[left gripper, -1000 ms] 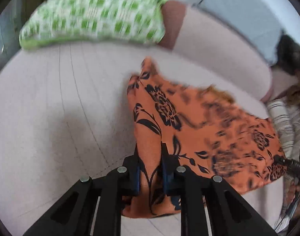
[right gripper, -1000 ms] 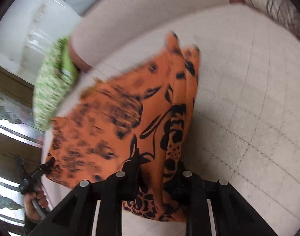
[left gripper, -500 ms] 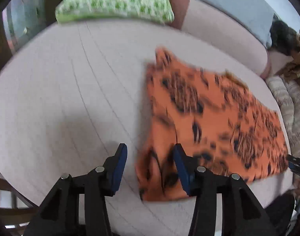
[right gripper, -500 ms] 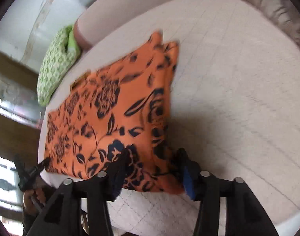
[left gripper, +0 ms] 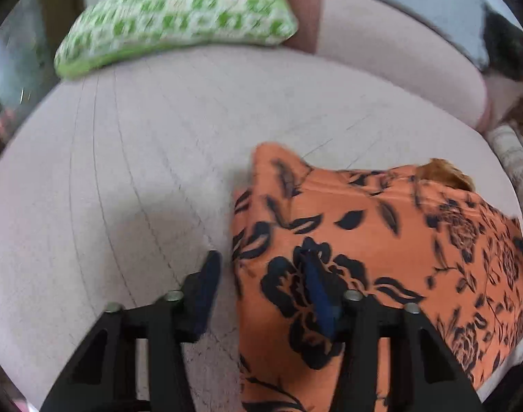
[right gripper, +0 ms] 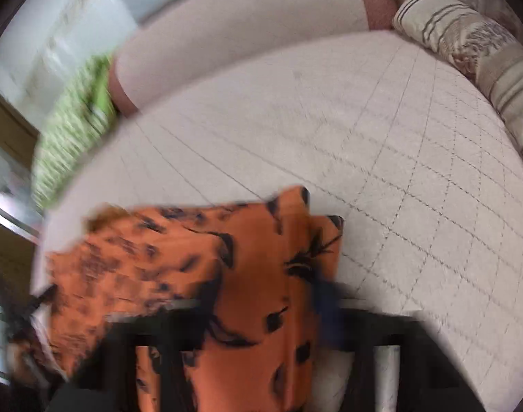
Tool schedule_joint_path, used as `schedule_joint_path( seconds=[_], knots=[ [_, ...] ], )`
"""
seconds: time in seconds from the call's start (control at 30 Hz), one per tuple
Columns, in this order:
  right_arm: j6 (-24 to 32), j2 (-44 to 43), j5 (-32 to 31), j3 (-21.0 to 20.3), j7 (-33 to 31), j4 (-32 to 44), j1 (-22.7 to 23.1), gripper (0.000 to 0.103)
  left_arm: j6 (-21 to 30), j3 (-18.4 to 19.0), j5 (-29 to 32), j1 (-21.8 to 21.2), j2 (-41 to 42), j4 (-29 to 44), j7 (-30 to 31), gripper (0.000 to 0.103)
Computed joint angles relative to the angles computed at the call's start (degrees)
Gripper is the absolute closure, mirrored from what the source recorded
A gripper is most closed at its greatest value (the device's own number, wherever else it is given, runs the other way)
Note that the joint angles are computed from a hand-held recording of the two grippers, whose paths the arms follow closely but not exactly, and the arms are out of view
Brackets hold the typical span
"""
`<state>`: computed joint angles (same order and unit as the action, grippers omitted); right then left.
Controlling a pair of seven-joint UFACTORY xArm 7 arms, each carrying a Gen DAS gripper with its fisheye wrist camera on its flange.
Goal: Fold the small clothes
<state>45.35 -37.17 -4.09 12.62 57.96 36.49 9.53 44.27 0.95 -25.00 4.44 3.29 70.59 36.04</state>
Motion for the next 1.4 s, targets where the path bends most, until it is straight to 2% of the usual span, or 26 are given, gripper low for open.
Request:
schedule_joint_path(
  seconds=[0.07, 0.13, 0.17, 0.2, 0.23, 0.27, 0.33, 0.4, 0.5, 0.53, 0.6, 0.63, 0.67, 0.7, 0.73, 0.77, 0.83, 0.87, 0.97, 1.07, 1.17, 1.23, 1.3, 1.4],
  knots=[
    [2.6, -1.0, -4.4, 4.1, 2.9, 2.2, -2.0, 0.095, -1.5, 0.0, -1.8, 0.2, -0.5, -1.0, 1.5, 0.060],
    [7.0, -2.1, -9.7, 8.5, 3.6, 5.0, -3.7, 0.094, -3.7, -0.2, -1.1, -0.2, -0.7, -2.2, 2.1, 0.059],
    [8.9, -0.2, -8.8, 8.1, 3.5, 5.2, -3.4, 0.092, -4.7, -0.3, -0.9, -0.4, -0.7, -2.7, 2.0, 0.058],
    [8.5, 1.1, -5.5, 5.4, 2.9, 3.3, -1.8, 0.090, -4.6, -0.3, -0.8, -0.5, -0.7, -2.6, 1.2, 0.058],
    [5.7, -0.1, -3.5, 3.1, 4.6, 0.5, -0.7, 0.089, -3.3, -0.1, -0.6, -0.4, -0.7, -2.0, 0.2, 0.058],
    [4.8, -1.8, -3.9, 3.2, 6.7, -0.2, -0.7, 0.087, -2.3, 0.2, -0.9, -0.1, -1.0, -1.6, -0.2, 0.058],
    [6.5, -3.7, -5.7, 3.9, 10.0, 0.9, -0.2, 0.087, -2.6, 0.4, 0.3, 0.0, -1.7, -1.6, -0.9, 0.058],
    [12.7, -3.6, -8.1, 7.7, 10.3, 5.1, -2.0, 0.087, -3.3, 0.8, 0.4, 0.2, -4.0, -3.3, 0.2, 0.058],
    [11.2, -6.5, -8.4, 8.8, 10.6, 7.1, 0.9, 0.086, -2.8, 2.0, -1.0, 0.1, -8.9, -6.5, 3.0, 0.057],
    [9.3, -6.8, -7.5, 9.0, 10.6, 7.3, 2.2, 0.080, -3.2, 2.2, -0.7, 0.0, -10.7, -7.9, 2.7, 0.056],
    [3.3, -7.9, -4.7, 8.8, 10.4, 5.4, 5.6, 0.044, -2.9, 2.9, 0.1, -0.4, -12.8, -9.5, 1.9, 0.053],
    [-0.8, -8.4, -2.7, 8.3, 10.6, 3.2, 7.3, 0.016, -3.0, 3.1, 0.5, -0.7, -13.9, -10.6, 1.8, 0.052],
    [-4.7, -8.8, -1.8, 7.7, 12.1, 0.1, 9.4, 0.014, -3.4, 3.1, 1.4, -0.9, -14.9, -11.9, 1.2, 0.052],
    [-6.3, -9.3, 0.3, 8.2, 12.1, -2.5, 9.0, 0.014, -3.5, 3.1, 2.2, -1.2, -15.1, -12.3, 0.6, 0.052],
    [-5.4, -9.6, 1.3, 8.2, 13.4, -4.7, 8.9, 0.017, -3.2, 3.2, 3.3, -1.2, -15.2, -12.6, -0.4, 0.052],
    [-3.6, -11.4, 3.2, 8.1, 16.8, -7.6, 8.4, 0.026, -2.6, 3.4, 3.9, -1.3, -15.6, -12.8, -1.4, 0.052],
    [-5.8, -18.2, 5.5, 9.4, 25.3, -12.9, 7.3, 0.028, -2.4, 3.7, 3.9, -1.7, -16.3, -13.4, -2.1, 0.052],
    [-5.8, -19.4, 5.5, 9.6, 26.8, -12.3, 7.2, 0.028, -2.7, 3.9, 3.7, -2.0, -16.8, -13.9, -1.8, 0.052],
    [-7.3, -18.3, 2.3, 10.6, 25.0, -8.5, 7.0, 0.026, -2.6, 4.4, 3.5, -2.5, -17.3, -14.4, -1.5, 0.052],
    [-10.9, -18.2, 2.1, 11.0, 24.3, -9.8, 8.2, 0.019, -2.5, 4.5, 3.7, -2.9, -17.7, -14.9, -1.9, 0.052],
    [-4.9, -19.2, 6.8, 8.6, 27.4, -14.4, 11.1, 0.022, -2.0, 4.3, 4.9, -3.1, -18.3, -15.4, -2.5, 0.052],
    [-5.0, -23.2, 5.6, 11.0, 31.0, -14.8, 9.8, 0.022, -2.5, 4.4, 5.1, -3.3, -19.1, -16.0, -2.1, 0.051],
    [-3.2, -22.9, 3.1, 12.6, 30.5, -11.3, 9.1, 0.022, -2.9, 4.3, 5.7, -3.4, -19.6, -16.4, -2.4, 0.046],
    [-7.5, -22.2, 1.6, 13.8, 28.9, -10.0, 10.3, 0.017, -2.0, 4.7, 4.6, -3.9, -20.9, -17.0, -3.1, 0.043]
  ],
)
